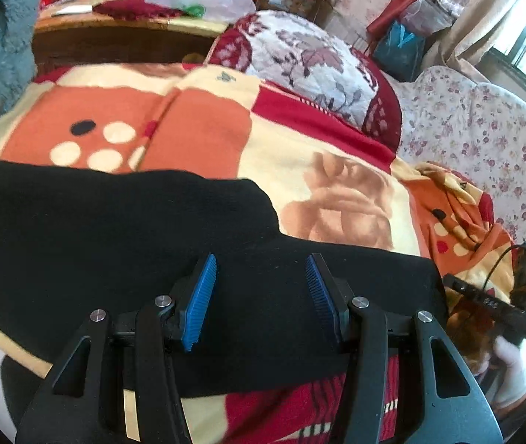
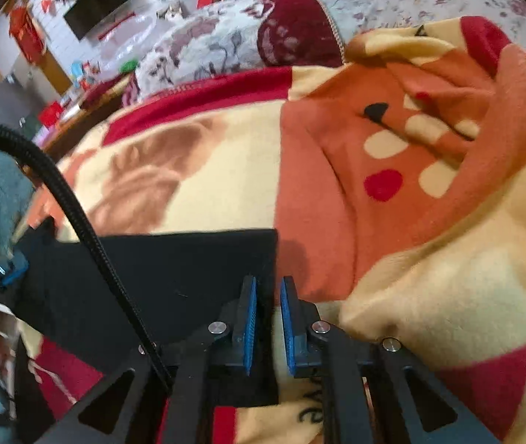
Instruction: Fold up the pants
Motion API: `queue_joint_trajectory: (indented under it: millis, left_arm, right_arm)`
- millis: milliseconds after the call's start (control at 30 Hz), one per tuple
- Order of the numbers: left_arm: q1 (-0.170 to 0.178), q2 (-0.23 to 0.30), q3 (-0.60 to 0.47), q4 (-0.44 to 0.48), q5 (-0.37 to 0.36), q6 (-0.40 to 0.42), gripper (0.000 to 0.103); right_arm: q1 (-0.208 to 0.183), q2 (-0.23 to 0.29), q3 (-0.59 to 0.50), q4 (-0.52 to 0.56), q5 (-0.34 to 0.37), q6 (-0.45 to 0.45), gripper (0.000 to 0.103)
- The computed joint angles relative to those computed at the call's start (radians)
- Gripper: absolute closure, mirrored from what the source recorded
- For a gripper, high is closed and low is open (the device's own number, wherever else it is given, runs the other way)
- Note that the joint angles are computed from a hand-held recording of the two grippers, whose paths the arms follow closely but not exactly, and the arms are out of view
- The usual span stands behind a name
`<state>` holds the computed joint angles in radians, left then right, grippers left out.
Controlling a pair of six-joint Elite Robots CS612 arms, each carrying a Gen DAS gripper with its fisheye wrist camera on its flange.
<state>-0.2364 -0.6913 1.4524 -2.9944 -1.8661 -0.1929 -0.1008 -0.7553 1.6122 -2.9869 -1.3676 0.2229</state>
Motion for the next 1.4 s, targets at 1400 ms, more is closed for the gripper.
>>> queue_joint_trajectory:
  millis: [1400]
  left_arm:
    - [0.088,0.031,-0.043,0.007,0.132,-0.162,0.050]
  right_arm:
    - [0.078,0.007,-0.058,0.079,0.236,-0.120,0.056]
